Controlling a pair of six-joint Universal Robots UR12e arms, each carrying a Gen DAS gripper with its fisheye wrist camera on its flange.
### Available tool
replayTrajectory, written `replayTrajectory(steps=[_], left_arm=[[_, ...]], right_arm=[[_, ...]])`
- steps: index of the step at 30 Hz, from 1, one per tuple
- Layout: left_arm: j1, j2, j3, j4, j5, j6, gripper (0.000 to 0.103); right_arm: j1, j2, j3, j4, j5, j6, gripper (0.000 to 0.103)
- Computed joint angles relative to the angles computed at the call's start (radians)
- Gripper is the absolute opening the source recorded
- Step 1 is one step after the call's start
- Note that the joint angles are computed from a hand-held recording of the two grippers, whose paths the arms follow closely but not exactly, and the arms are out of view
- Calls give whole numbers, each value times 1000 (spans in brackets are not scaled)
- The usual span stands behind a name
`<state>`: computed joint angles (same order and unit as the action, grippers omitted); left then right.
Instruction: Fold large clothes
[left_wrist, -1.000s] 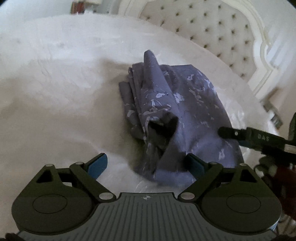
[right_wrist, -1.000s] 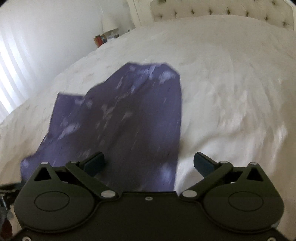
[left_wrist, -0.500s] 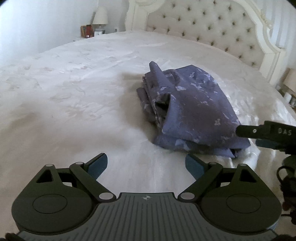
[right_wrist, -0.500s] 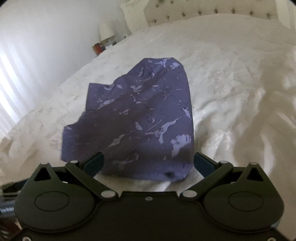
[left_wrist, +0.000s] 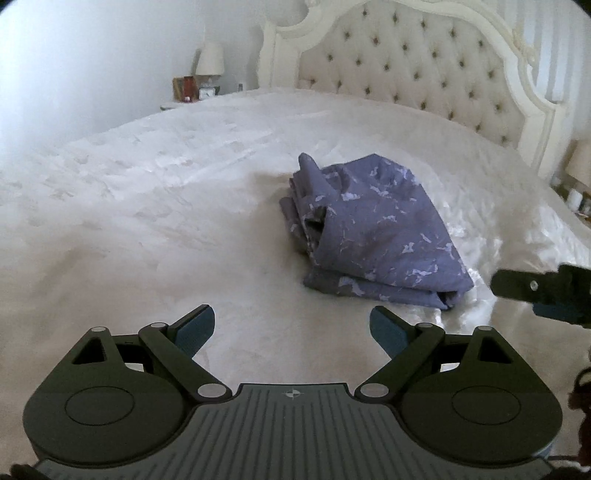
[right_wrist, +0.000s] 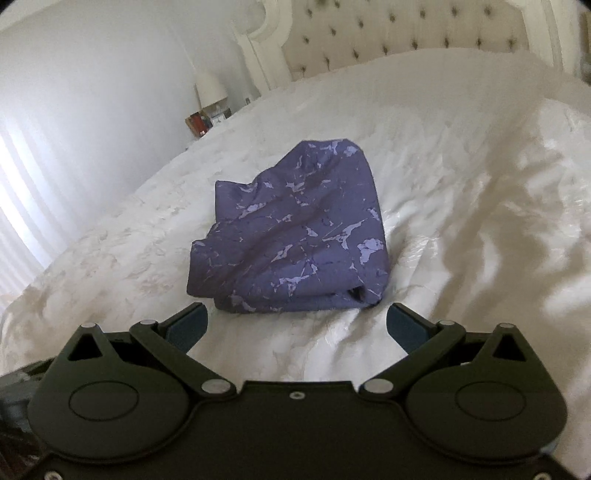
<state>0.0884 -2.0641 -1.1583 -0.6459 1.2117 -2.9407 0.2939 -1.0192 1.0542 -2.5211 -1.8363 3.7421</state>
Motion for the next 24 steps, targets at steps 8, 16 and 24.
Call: replayTrajectory(steps=[8, 16, 24], left_arm=[[-18, 38, -46, 49, 77, 19, 92], [-39, 55, -61, 15, 160, 48, 92], [-28, 67, -80, -20, 132, 43, 92]], right_arm=[[29, -42, 57, -30, -73, -33, 103], [44, -55, 72, -10, -128, -55, 103], [50, -50, 65, 21, -144, -69, 102]])
